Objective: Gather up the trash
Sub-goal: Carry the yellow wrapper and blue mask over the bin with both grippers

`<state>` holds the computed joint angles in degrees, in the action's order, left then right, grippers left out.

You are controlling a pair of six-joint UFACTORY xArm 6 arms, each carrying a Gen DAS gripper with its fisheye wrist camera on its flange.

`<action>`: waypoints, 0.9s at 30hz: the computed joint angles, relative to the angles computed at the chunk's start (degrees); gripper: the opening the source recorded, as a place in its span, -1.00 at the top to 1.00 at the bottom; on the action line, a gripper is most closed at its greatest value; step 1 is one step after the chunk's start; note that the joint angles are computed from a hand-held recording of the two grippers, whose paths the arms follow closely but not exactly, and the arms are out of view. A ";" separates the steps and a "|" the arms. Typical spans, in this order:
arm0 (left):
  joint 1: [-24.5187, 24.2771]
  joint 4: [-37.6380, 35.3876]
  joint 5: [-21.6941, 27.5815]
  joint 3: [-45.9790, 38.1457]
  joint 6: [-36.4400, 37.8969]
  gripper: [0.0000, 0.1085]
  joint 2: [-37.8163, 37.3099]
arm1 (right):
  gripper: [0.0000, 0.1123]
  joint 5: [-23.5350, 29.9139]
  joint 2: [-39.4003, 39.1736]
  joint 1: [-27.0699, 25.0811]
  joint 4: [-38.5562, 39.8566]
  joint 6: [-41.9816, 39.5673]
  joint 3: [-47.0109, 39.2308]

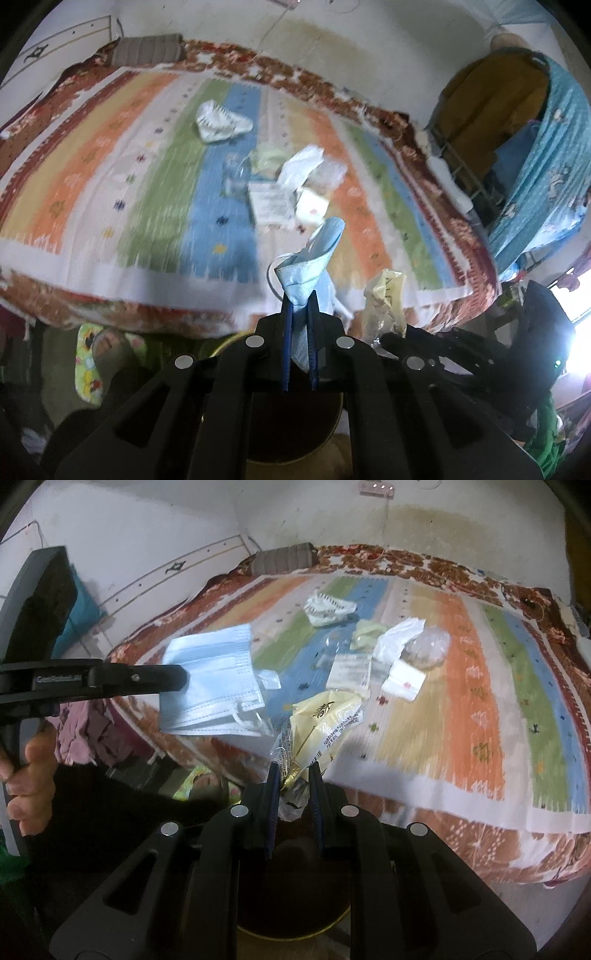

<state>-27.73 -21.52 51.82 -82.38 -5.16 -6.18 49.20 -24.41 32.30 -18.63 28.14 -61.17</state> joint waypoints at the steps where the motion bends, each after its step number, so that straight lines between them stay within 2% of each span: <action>1: -0.09 0.17 0.04 0.45 -0.28 0.88 -0.26 | 0.74 0.43 -0.17 0.35 -0.18 0.32 0.48; 16: -2.59 7.81 5.59 5.93 -8.68 0.88 -1.47 | 0.74 5.62 -0.01 0.32 3.55 1.45 3.70; 20: -2.22 5.60 8.19 6.09 -9.22 0.87 -0.39 | 0.74 7.58 0.14 -0.53 4.91 1.19 4.16; 23: -2.32 6.05 10.78 6.28 -11.37 0.87 1.25 | 0.73 8.55 1.16 -0.66 7.93 0.18 4.19; 27: -3.19 8.10 11.41 6.63 -13.04 0.85 1.59 | 0.70 8.82 2.32 -1.89 12.61 -0.58 4.96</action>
